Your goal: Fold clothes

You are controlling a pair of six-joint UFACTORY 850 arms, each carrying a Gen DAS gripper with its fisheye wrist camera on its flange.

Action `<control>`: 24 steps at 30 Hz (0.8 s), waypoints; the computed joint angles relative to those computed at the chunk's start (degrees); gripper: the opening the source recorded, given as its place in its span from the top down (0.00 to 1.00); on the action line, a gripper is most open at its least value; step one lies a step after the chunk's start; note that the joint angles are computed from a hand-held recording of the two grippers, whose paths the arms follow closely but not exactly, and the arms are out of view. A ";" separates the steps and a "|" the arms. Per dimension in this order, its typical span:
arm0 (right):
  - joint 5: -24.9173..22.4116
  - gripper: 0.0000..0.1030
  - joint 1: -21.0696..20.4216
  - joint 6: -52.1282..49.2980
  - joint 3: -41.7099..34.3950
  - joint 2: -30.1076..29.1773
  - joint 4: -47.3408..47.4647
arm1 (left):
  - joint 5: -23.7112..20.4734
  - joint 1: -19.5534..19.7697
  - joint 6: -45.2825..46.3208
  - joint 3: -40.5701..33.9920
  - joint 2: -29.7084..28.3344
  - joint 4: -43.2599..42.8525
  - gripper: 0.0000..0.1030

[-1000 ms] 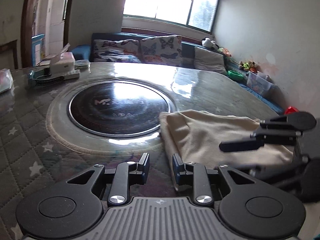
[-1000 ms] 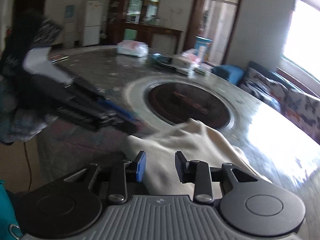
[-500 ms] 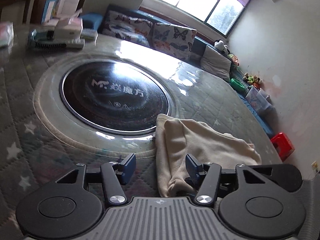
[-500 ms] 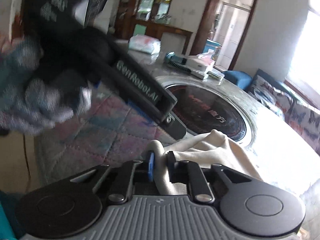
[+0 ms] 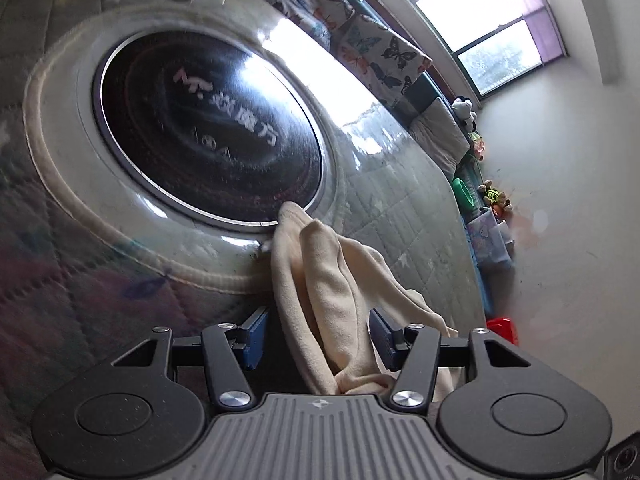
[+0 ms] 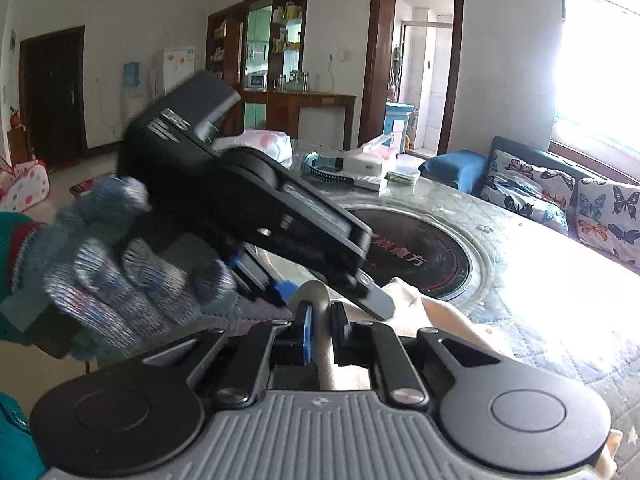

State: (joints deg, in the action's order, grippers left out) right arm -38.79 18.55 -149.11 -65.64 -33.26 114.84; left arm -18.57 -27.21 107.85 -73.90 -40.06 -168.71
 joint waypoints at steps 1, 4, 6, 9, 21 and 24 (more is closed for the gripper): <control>-0.45 0.92 -0.19 0.03 0.24 0.15 0.03 | -0.53 0.08 -2.17 -0.08 -0.27 1.42 0.49; -1.59 0.92 -0.94 0.88 0.82 0.47 -1.43 | -2.17 0.34 -8.09 -0.32 -1.08 5.15 0.71; -1.70 0.92 -1.16 1.28 1.07 0.59 -2.17 | -2.77 0.47 -9.45 -0.30 -1.32 5.80 0.77; -1.89 0.90 -1.52 1.78 1.31 0.74 -3.28 | -2.21 0.34 -6.28 -0.12 -1.05 3.27 0.82; 5.40 0.78 -7.37 -4.20 4.48 2.45 16.21 | 0.37 -0.19 0.15 -0.37 -0.70 -1.00 0.82; 8.84 0.70 -8.42 -10.95 4.01 1.35 27.66 | 1.23 -0.45 3.05 -0.64 -0.63 -3.02 0.82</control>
